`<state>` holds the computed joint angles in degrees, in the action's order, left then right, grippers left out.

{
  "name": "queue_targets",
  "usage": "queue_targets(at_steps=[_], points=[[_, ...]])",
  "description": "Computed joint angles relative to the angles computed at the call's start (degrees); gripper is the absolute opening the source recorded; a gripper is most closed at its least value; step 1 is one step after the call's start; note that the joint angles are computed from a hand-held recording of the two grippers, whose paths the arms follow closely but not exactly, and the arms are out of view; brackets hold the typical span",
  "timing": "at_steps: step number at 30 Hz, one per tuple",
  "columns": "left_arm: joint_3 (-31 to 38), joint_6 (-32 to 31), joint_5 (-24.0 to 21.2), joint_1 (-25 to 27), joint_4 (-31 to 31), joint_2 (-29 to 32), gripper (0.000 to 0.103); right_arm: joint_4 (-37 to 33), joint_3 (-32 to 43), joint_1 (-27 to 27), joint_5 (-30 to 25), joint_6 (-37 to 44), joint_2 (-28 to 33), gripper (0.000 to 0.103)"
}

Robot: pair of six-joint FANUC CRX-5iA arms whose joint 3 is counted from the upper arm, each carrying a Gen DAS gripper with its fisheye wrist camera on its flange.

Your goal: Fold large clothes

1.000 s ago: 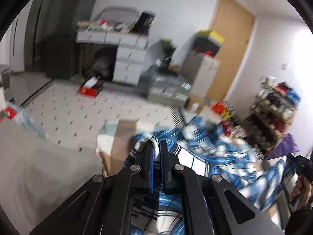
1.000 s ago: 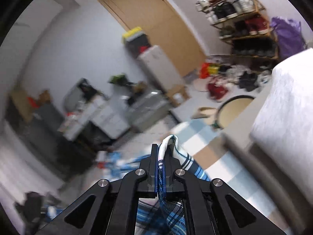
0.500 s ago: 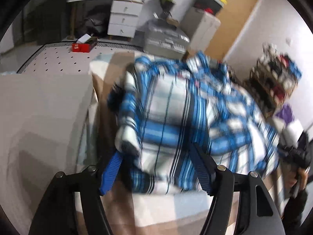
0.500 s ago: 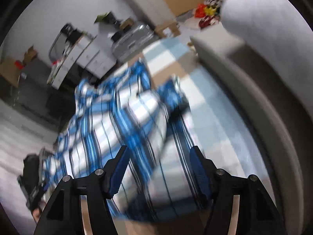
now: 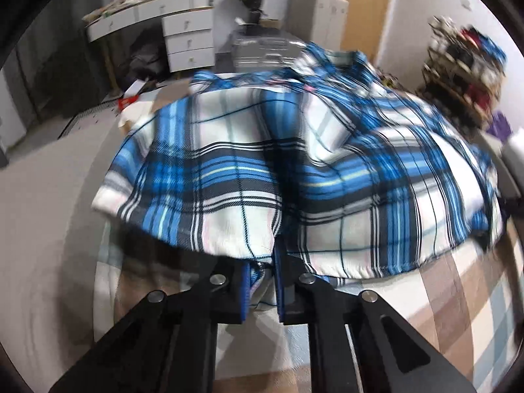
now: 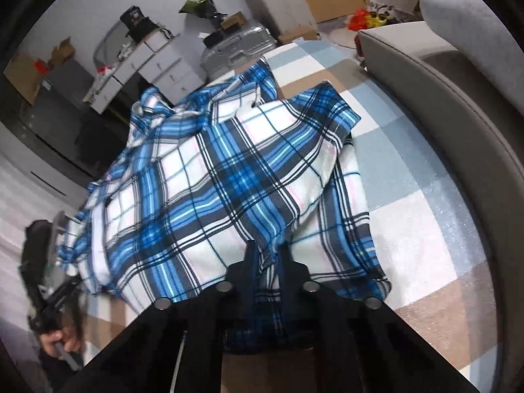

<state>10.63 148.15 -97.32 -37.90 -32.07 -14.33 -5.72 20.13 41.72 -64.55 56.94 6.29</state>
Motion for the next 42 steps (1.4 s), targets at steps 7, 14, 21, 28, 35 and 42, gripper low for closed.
queue_targets(at_steps=[7,14,21,28,35,42], points=[[-0.29,2.82,-2.47,-6.92,-0.07,-1.46,0.006,-1.86,-2.72,-0.45,-1.8,1.5,-3.41,0.003],[2.17,13.8,-8.64,-19.6,-2.61,-0.1,0.006,-0.83,-12.63,2.91,-1.95,-1.64,-13.38,0.003],[3.66,29.32,-10.37,-31.3,-7.03,0.11,0.012,8.23,-25.94,11.02,1.28,-15.9,-26.65,0.007],[5.3,36.43,-13.13,-33.76,-12.26,-0.55,0.053,18.93,-29.32,15.41,2.41,-26.98,-29.67,0.064],[4.98,45.67,-15.55,-40.4,-17.32,0.2,0.061,22.28,-31.09,17.52,2.82,-30.57,-31.96,0.076],[-1.48,58.57,-13.08,-39.12,-19.28,-5.22,0.061,20.3,-31.68,17.89,4.23,-30.45,-32.31,0.076]])
